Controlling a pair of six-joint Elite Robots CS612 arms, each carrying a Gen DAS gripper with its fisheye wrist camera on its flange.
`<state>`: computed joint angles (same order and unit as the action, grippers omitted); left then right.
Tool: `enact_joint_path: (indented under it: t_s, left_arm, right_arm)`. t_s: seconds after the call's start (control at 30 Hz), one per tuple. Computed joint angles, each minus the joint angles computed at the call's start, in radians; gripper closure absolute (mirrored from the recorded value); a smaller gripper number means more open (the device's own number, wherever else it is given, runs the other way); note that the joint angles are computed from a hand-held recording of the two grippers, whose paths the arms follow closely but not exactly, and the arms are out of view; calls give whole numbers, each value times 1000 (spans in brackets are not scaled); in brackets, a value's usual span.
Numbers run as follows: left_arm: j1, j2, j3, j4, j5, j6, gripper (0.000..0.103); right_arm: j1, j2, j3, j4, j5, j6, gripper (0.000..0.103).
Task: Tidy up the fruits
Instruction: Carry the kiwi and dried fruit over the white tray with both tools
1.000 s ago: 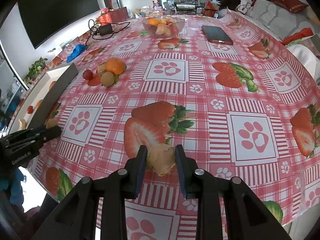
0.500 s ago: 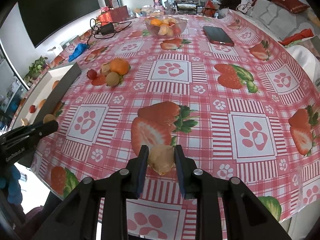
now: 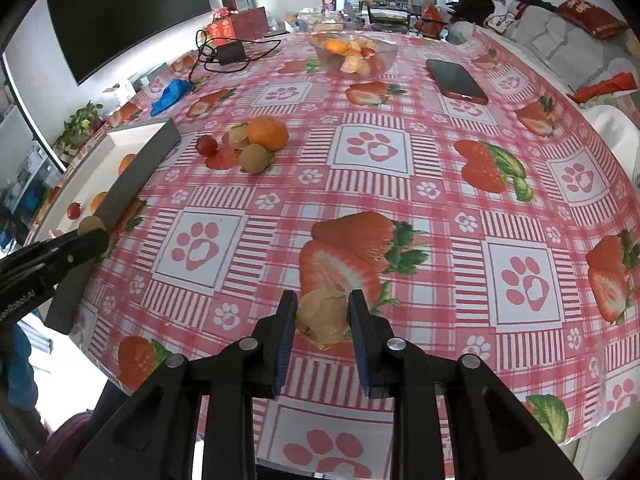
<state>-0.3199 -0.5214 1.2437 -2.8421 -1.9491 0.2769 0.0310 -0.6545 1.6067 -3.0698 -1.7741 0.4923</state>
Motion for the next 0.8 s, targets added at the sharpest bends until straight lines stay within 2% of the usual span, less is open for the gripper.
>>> enact_joint_path:
  t_s: [0.8]
  left_arm:
    - [45, 22, -55, -14, -3, -50, 72]
  right_arm:
    - [38, 41, -152, 92, 23, -94, 75]
